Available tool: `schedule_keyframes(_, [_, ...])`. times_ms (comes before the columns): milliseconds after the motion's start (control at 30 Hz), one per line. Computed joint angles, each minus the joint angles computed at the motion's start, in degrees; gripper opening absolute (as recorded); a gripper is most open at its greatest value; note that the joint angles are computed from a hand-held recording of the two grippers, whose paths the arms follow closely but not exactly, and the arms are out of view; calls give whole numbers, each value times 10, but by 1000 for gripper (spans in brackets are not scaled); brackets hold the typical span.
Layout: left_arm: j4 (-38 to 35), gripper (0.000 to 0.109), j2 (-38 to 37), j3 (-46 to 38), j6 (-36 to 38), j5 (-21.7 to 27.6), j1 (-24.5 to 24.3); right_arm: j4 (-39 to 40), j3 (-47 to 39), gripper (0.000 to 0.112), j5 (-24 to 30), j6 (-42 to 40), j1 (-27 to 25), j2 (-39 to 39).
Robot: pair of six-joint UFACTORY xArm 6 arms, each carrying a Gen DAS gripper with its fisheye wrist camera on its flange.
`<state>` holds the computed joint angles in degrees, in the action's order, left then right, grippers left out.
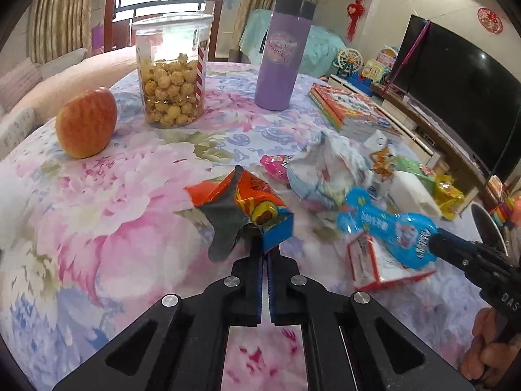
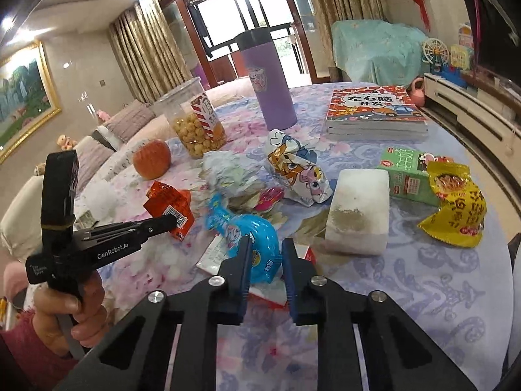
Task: Collect trash
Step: 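Grasp the orange wrapper with the left tool while the right tool grasps the blue candy package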
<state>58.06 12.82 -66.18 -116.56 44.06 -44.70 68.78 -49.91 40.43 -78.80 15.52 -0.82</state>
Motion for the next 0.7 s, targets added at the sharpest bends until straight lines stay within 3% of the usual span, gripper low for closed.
schedule_keyframes(200, [5, 1, -22, 17, -31, 16, -36, -17, 19, 14, 46, 9, -11, -21])
schedule_keyframes(367, [1, 1, -36, 24, -40, 34, -60, -26, 26, 21, 59, 16, 0, -26])
schedule_keyframes(533, [0, 1, -50, 37, -48, 41, -72, -14, 35, 49, -11, 10, 39, -32])
schedule_keyframes(700, [0, 1, -60, 49, -59, 41, -76, -22, 33, 51, -34, 3, 63, -25])
